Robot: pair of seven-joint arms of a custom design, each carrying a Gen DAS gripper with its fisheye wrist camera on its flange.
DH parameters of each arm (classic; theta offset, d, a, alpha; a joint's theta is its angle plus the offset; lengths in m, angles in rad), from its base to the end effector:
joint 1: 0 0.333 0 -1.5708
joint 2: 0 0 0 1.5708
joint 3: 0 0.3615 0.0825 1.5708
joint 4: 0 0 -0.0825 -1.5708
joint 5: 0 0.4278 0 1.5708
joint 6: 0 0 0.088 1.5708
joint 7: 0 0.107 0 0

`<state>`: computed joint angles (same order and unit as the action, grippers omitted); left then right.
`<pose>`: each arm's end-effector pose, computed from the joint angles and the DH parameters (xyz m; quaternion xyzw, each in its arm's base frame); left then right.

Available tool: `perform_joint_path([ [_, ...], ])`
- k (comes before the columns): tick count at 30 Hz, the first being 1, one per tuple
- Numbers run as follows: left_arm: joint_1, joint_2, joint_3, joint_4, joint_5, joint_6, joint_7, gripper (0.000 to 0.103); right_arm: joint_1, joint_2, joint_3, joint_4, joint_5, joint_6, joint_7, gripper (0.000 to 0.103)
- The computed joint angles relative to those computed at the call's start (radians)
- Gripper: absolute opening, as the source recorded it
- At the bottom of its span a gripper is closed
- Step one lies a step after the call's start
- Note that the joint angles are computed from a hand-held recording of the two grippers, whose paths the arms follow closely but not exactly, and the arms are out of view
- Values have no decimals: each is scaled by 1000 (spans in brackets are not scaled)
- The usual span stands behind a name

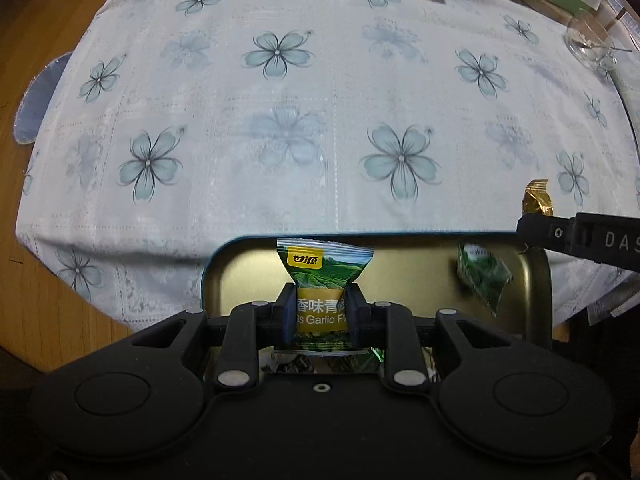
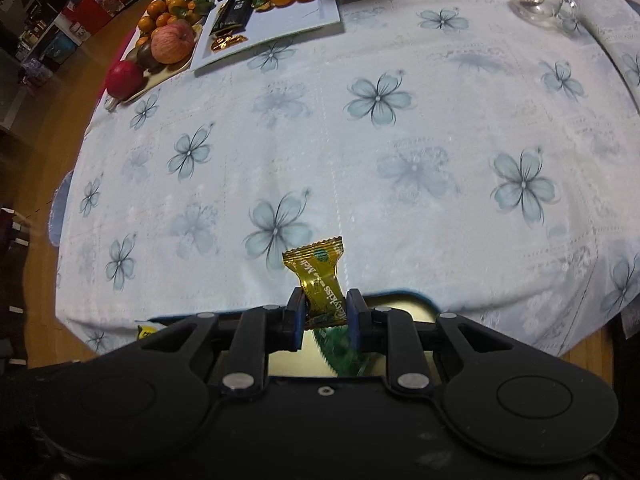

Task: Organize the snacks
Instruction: 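Carry the garlic-pea pack and gold candy into the tray and open both tools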

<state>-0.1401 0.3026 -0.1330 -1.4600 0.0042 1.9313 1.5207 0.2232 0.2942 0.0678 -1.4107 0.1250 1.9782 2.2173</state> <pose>0.7030 -0.1826 0.5639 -0.6248 0.7759 -0.0796 0.0358 0.7014 0.2106 0.6014 -0.5481 0.8223 0.0238 0.1511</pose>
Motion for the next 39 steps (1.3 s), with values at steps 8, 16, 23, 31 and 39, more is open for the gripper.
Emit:
perform_joint_path([
  [8,15,-36,-5,-13,-46,-105,9,34,23,-114,15,-111,34,-5,-3,23],
  [16,13,-53,-1,8,-28,-124,-13,34,48,-150,17,-95,13,-9,-4,23],
  [23,7,-118,-5,-86,19,-1,-13,34,67,-180,19,-117,-16,-3,24,23],
  [31,-2,-162,-15,-173,77,112,-1,35,76,-185,19,-136,-31,-7,48,23],
  [39,2,-151,-11,-165,57,90,-14,35,77,-166,18,-118,-43,0,49,24],
])
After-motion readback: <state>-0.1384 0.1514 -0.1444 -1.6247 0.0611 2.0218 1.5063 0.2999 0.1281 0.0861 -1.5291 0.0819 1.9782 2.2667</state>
